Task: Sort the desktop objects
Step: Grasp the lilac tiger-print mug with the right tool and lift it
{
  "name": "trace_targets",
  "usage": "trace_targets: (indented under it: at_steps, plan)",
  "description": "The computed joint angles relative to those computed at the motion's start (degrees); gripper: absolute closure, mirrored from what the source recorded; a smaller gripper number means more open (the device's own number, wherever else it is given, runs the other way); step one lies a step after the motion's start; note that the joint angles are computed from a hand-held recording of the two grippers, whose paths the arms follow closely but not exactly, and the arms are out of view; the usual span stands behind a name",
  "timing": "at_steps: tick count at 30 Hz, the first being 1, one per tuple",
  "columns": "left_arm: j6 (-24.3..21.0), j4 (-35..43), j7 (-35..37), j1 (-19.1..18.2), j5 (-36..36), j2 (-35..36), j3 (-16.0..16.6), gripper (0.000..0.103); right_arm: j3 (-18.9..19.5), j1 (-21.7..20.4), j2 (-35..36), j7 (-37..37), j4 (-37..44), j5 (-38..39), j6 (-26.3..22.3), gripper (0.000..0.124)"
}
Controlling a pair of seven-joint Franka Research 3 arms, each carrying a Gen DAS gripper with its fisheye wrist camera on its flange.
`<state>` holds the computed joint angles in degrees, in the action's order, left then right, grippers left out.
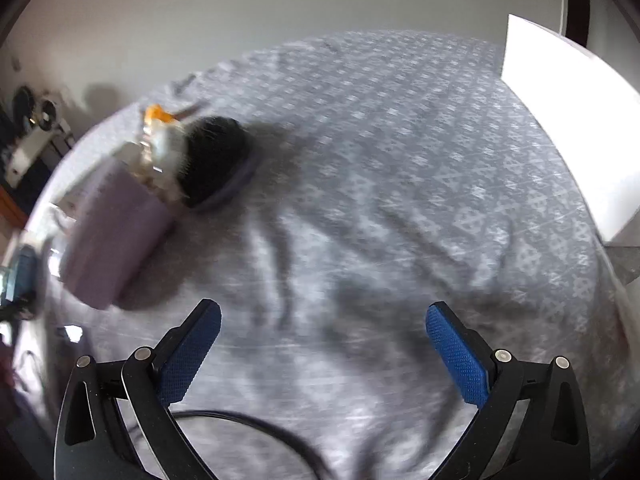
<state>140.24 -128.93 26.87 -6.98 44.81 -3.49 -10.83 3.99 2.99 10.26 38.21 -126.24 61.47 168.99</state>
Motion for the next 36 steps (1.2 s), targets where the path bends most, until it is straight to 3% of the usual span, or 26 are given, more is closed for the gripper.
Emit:
trace_targets:
  at_steps: [2, 4, 7, 12, 20, 25, 30, 36]
  plan:
    - [-0.8, 0.6, -0.1, -0.1, 1.6, 0.5, -0.2, 0.0, 1.8, -0.3, -1.6, -4.5, 1.4, 5.7, -4.1, 0.021]
    - [-1.8, 1.6, 0.5, -0.5, 2.5, 1.5, -0.4, 0.0, 1.6, 0.7, -0.9, -5.1, 3.9, 6.5, -9.3, 0.021]
    - [-1.2, 1.9, 2.3, -0.8, 1.8, 2.1, -0.1, 0.0, 1.0, 2.0, 2.3, -0.4, 8.0, 3.4, -16.4, 0.021]
    - [-0.6, 1.5, 2.0, -0.9, 2.0, 1.8, 0.2, 0.0, 1.6, 1.0, 8.3, 3.5, 14.6, 4.9, -24.9, 0.021]
    - [-0.3, 1.6, 1.5, -0.9, 3.3, 2.1, 0.2, 0.0, 2.9, 0.3, 18.1, 14.0, 25.4, 0.1, -27.5, 0.021]
    - [-0.3, 1.4, 1.0, -1.0, 4.6, 2.2, 0.1, 0.0, 3.9, 1.2, 19.8, 15.1, 27.0, -4.2, -23.5, 0.021]
    - [-0.6, 1.7, 0.9, -1.2, 4.9, 2.4, 0.1, 0.0, 5.5, -0.9, 18.3, 12.8, 25.1, -3.5, -23.7, 0.03]
    - [-0.6, 1.6, 0.9, -1.2, 4.9, 2.4, 0.2, 0.0, 5.3, -2.9, 10.5, 4.5, 17.1, 3.7, -23.6, 0.039]
